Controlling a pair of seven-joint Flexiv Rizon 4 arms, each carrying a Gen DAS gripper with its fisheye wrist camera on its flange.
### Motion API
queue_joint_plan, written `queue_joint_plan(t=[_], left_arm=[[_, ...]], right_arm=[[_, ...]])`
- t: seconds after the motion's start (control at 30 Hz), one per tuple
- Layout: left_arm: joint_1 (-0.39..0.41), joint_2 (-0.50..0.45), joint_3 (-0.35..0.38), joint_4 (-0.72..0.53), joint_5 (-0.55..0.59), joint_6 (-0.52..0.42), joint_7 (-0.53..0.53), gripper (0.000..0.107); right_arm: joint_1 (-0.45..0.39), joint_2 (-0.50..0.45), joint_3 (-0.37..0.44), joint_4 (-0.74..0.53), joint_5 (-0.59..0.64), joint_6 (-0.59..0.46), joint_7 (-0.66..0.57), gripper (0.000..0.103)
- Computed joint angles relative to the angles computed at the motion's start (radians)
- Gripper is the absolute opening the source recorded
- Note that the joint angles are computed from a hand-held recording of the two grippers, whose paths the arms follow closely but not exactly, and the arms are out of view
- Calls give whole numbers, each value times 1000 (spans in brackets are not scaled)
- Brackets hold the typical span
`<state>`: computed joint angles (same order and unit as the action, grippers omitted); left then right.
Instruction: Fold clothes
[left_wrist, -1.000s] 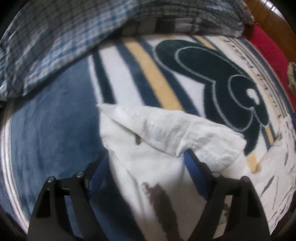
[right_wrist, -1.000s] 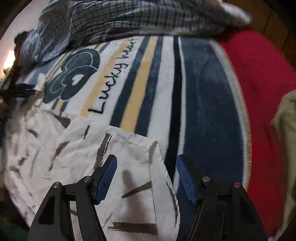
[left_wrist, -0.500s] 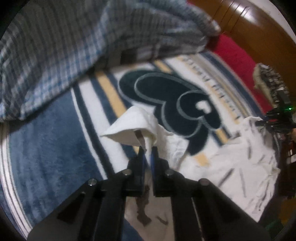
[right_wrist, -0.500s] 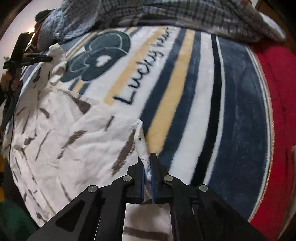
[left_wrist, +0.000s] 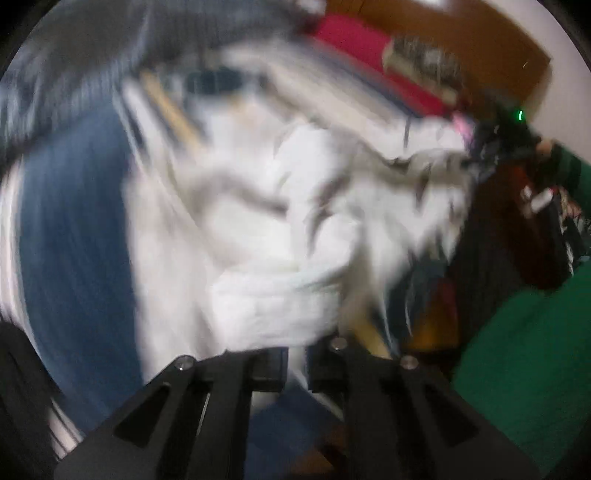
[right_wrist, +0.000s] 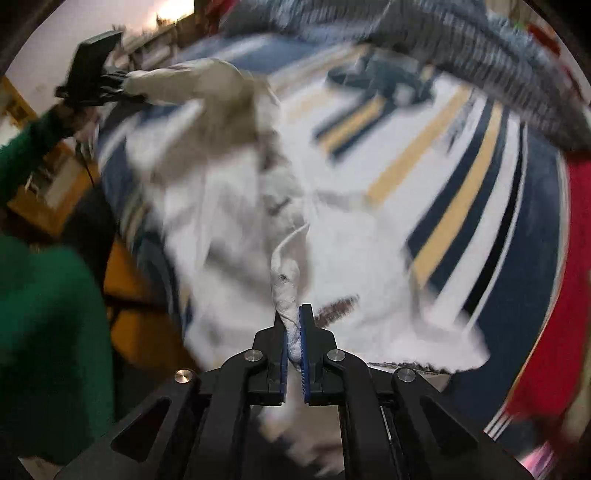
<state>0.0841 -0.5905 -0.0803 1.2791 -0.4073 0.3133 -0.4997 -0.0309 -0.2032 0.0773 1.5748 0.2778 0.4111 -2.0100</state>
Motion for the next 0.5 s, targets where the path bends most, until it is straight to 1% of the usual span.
queue_joint_plan(t=[0.03, 0.07, 0.1, 0.13, 0.17, 0.2, 0.23, 0.27, 0.3, 0.33, 0.37, 0.4, 0.43, 0.47, 0.5], left_arm=[[-8, 25, 23, 69, 21, 9, -27, 6], [-6, 48, 36, 132, 20, 4, -59, 6], [0, 69, 41, 177, 6, 18, -74, 7], [7, 91, 47, 220, -10, 44, -87, 7], [13, 114, 52, 261, -25, 69, -100, 7], [20, 133, 56, 294, -43, 93, -111, 7], [29, 146, 55, 307, -67, 115, -117, 8], [36, 157, 54, 315, -87, 139, -123, 13], [36, 159, 51, 310, -98, 170, -128, 16], [35, 154, 42, 298, -119, 209, -133, 16], [28, 135, 31, 269, -137, 249, -155, 19], [20, 112, 20, 234, -150, 283, -179, 32], [11, 82, 10, 193, -147, 297, -208, 40], [-1, 53, 8, 163, -131, 310, -238, 49], [-13, 24, 6, 130, -115, 320, -269, 57]], right_arm=[[13, 20, 2, 61, -43, 8, 52, 5], [24, 31, 0, 105, -83, 6, 110, 10], [31, 37, -1, 130, -99, -9, 157, 15], [36, 45, 0, 148, -105, -16, 198, 28], [38, 59, 2, 156, -94, -11, 213, 35], [37, 73, 5, 158, -72, 0, 211, 38], [37, 88, 7, 160, -49, 12, 209, 44], [37, 102, 8, 162, -27, 23, 207, 49], [38, 114, 7, 157, 0, 38, 205, 51], [40, 116, 5, 138, 35, 61, 203, 55], [44, 111, 4, 113, 68, 88, 202, 59], [54, 89, 5, 75, 96, 113, 204, 62], [66, 53, 8, 23, 122, 136, 207, 65], [76, 15, 14, -32, 147, 159, 211, 66], [95, -35, 21, -93, 143, 182, 232, 66]])
